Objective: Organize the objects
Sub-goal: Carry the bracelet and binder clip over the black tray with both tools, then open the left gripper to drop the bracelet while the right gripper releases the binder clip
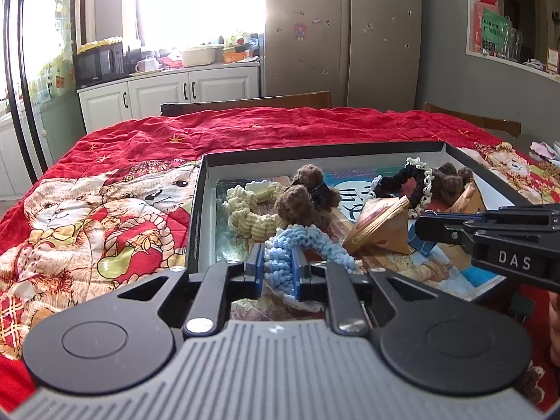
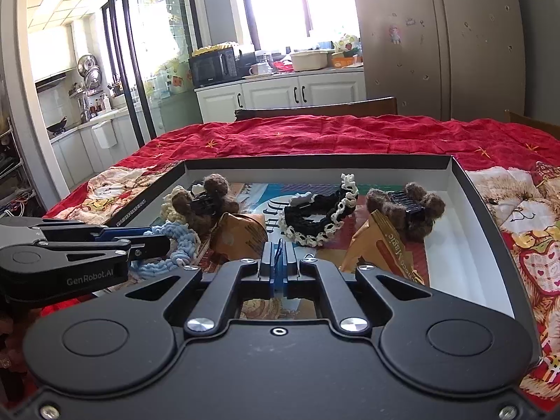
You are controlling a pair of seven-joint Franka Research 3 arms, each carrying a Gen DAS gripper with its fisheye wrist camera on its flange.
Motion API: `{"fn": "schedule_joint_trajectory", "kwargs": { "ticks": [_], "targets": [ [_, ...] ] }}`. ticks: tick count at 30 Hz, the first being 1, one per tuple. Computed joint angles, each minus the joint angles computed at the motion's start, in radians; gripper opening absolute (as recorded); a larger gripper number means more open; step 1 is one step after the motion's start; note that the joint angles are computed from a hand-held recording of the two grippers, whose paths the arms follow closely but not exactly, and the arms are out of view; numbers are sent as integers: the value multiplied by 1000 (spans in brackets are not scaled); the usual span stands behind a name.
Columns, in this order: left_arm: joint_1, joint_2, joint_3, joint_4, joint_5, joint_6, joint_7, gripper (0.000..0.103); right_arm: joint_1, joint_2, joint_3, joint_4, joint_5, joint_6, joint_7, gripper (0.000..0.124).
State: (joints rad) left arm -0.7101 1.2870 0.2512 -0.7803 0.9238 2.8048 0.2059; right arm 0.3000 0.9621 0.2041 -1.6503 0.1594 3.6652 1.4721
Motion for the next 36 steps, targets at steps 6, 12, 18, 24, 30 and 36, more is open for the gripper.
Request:
{"fn": "schedule_joint_trajectory", "kwargs": {
  "ticks": [6,12,18,24,30,36],
  "targets": [
    [-1,4,0,6,0,-7,8,28,-9,1,7,7,2,-31,10,9],
    [-2,1,0,3,0,-9,5,31,-1,0,-1,11,15,-48,6,11],
    [-2,1,0,2,2,-10,4,33,6,0,-7,14,22,-52,-3,12],
    [-6,-5,9,-8,15,-3,-10,42,11,1,-11,17,33,-53,-9,14],
    [-11,-13,20,-21,35,14,-38,51,12,1,-11,18,41,-53,-11,22],
    [-21,-22,35,-34,65,18,-70,58,12,-1,-12,11,44,-44,-14,35]
  ]
}}
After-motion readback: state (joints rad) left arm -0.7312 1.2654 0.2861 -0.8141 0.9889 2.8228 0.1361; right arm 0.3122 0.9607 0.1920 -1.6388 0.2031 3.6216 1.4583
